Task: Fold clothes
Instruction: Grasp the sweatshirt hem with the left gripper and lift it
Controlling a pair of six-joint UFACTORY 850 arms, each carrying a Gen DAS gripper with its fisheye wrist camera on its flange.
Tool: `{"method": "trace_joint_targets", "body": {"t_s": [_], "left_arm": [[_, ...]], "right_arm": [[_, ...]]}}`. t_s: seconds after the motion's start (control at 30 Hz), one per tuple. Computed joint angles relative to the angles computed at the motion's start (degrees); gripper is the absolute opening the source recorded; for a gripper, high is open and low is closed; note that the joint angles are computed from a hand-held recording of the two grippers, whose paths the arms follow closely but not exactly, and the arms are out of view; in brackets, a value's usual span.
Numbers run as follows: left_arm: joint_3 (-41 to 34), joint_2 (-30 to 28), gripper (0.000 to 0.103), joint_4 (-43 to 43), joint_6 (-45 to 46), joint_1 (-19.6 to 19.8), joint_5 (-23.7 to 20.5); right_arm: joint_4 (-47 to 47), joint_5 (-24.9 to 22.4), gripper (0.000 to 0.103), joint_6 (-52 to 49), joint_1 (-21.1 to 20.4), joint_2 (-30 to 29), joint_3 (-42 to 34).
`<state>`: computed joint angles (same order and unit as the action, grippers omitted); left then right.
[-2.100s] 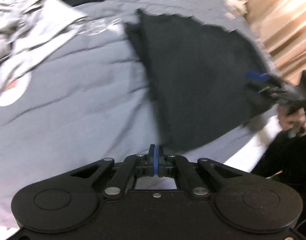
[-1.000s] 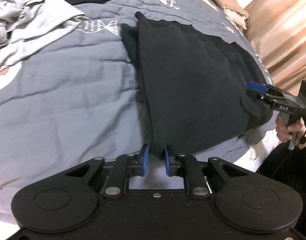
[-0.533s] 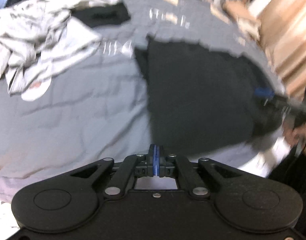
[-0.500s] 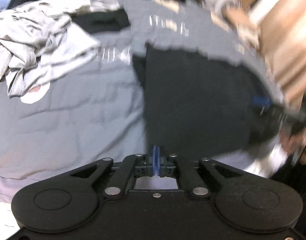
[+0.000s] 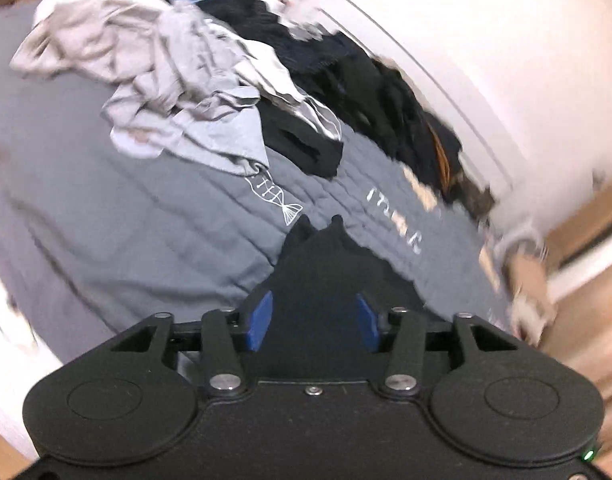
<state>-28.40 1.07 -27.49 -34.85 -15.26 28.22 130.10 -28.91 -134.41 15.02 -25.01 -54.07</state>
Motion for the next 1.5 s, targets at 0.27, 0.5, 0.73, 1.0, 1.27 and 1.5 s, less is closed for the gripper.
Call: {"method": "trace_joint_targets", "body": {"t_s": [0.27, 0.5, 0.73, 1.0, 1.27, 1.5], "left_arm": [[1.0, -5.6, 0.069, -12.3, -0.2, -5.2, 6.4], [2.9, -9.1, 0.07, -2.6, -15.4, -3.9, 10.9], [1.8, -11.9, 0.072, 0.8, -20.3, -3.4, 10.6], [1.5, -12.5, 0.059, -2.5, -16.1, -5.2, 12.1], [0.2, -13.9, 0.041, -2.3, -17.0, -5.1, 12.3], [-1.7, -17.0, 0.054, 1.3, -19.1, -4.0, 12.6]], "right_arm": [[-0.2, -1.0, 0.07, 1.0, -0.4, 1.0, 0.8], [-0.1, -0.6, 0.07, 1.6, -0.4, 0.7, 0.5], [-0.5, -0.5, 0.07, 1.8, 0.4, 0.6, 0.2], [-1.6, -0.9, 0.07, 2.9, 0.7, 0.3, -0.1], [-2.1, -1.1, 0.07, 3.8, 0.8, 0.4, -0.1], [-2.6, -0.9, 0.07, 4.3, 1.1, 0.5, -0.1]]}}
